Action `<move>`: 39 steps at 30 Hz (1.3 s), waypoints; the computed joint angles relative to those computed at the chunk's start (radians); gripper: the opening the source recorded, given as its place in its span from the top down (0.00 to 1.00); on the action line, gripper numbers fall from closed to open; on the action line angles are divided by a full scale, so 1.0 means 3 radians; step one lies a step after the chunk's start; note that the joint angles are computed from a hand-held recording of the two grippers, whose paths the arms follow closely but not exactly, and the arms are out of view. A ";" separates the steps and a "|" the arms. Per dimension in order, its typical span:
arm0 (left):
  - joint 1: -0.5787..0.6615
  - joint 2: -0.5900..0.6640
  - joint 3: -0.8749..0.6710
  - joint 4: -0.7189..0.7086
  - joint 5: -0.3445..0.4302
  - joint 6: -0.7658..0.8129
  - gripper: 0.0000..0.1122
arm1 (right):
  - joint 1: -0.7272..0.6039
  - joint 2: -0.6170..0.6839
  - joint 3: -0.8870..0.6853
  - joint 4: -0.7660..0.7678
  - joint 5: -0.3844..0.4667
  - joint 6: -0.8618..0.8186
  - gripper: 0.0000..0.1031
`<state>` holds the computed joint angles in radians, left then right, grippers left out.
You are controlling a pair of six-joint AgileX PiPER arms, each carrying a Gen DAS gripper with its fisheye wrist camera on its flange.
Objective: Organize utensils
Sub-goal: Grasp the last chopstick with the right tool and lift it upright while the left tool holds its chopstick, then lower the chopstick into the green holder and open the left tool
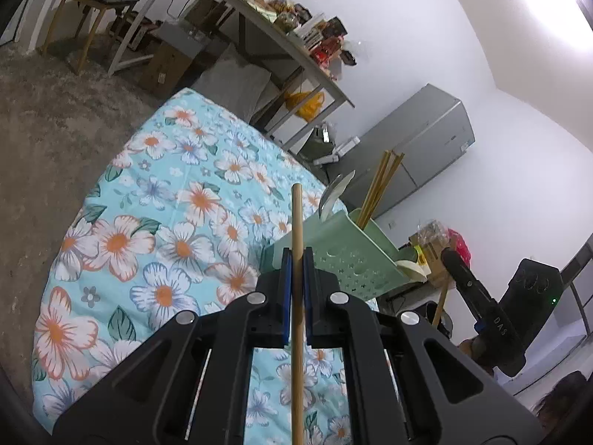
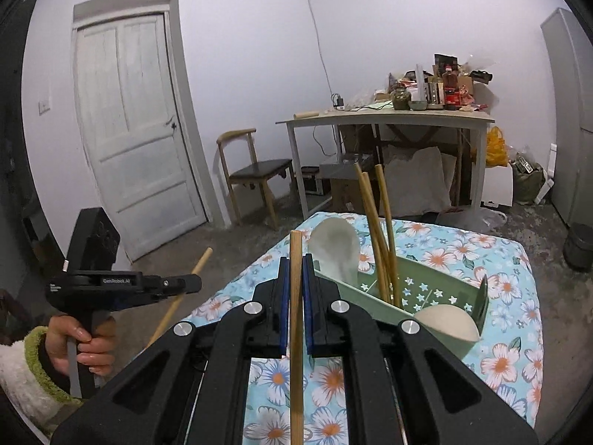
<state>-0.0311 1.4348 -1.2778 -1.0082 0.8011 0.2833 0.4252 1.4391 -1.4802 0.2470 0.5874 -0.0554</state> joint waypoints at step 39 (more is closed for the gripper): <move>-0.1524 0.1586 -0.2920 0.0130 -0.1893 0.0359 0.96 | -0.1190 -0.0539 0.0798 0.2966 -0.0172 -0.2071 0.93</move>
